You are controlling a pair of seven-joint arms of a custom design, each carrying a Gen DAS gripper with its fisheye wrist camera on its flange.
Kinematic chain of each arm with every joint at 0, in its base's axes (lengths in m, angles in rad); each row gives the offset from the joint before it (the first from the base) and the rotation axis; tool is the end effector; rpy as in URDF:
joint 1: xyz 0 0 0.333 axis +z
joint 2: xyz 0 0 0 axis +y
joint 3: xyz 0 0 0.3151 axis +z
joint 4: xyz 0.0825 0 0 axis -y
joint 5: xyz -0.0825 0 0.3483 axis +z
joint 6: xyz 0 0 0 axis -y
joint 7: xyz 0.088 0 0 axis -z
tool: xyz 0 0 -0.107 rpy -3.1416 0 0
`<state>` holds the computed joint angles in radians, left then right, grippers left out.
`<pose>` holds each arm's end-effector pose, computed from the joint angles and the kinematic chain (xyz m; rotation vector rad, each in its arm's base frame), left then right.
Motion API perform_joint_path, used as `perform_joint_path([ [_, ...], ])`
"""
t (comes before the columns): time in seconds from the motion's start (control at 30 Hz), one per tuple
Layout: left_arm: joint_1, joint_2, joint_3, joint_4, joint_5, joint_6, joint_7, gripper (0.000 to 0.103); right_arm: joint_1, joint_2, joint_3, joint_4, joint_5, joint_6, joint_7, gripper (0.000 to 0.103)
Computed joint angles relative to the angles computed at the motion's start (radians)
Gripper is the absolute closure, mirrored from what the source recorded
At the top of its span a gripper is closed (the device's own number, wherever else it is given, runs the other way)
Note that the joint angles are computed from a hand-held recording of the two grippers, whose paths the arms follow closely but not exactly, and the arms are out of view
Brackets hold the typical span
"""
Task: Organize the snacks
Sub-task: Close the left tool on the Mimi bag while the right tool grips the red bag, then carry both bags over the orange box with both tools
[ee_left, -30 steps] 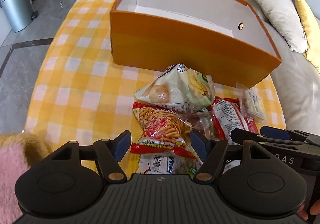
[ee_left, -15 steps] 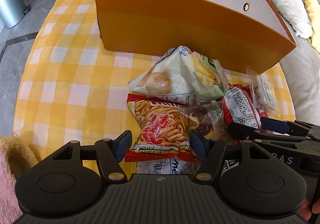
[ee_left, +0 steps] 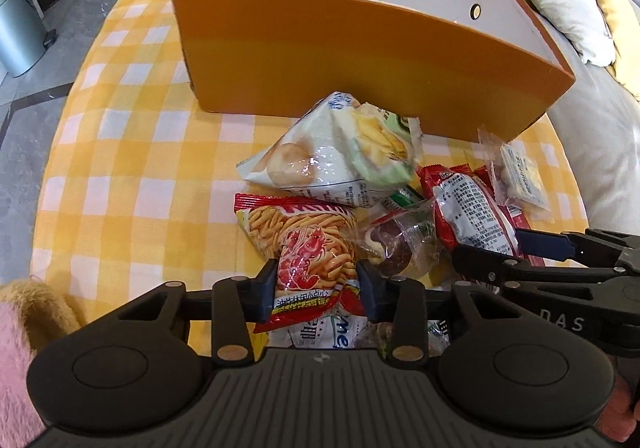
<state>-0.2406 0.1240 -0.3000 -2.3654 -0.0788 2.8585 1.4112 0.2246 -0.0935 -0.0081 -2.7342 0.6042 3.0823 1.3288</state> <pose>0.4474 -0.2618 0.3433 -1.7789 2.4133 -0.5591 0.4055 0.0418 0.3224 -1.7846 2.0481 -0.2564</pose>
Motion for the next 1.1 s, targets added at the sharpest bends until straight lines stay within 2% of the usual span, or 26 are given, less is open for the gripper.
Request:
perform_joint_path([
  [0.1, 0.000, -0.035, 0.002, -0.028, -0.006, 0.009, -0.001, 0.060, 0.020, -0.030, -0.023, 0.000, 0.059, -0.038, -0.050, 0.042],
  [0.33, -0.026, -0.123, 0.031, -0.085, 0.030, 0.019, -0.042, 0.061, 0.012, -0.127, -0.020, -0.039, 0.046, -0.110, -0.037, 0.042],
  [0.5, -0.056, -0.201, 0.052, -0.135, 0.002, 0.033, -0.033, 0.061, 0.054, -0.217, -0.055, -0.069, 0.118, -0.165, -0.080, 0.042],
  [0.73, -0.115, -0.302, 0.105, -0.201, -0.039, 0.082, -0.019, 0.061, 0.044, -0.365, -0.002, -0.150, 0.063, -0.133, -0.008, 0.042],
  [0.87, -0.124, -0.336, 0.127, -0.209, -0.010, 0.121, -0.030, 0.061, 0.014, -0.446, 0.025, -0.185, -0.006, -0.110, 0.061, 0.042],
  [1.0, -0.149, -0.337, 0.166, -0.177, -0.006, 0.159, -0.002, 0.061, -0.027, -0.494, 0.045, -0.189, -0.091, -0.072, 0.113, 0.042],
  [1.1, -0.125, -0.317, 0.160, -0.131, 0.041, 0.192, -0.003, 0.061, -0.041, -0.508, 0.034, -0.170, -0.140, -0.046, 0.125, 0.042],
])
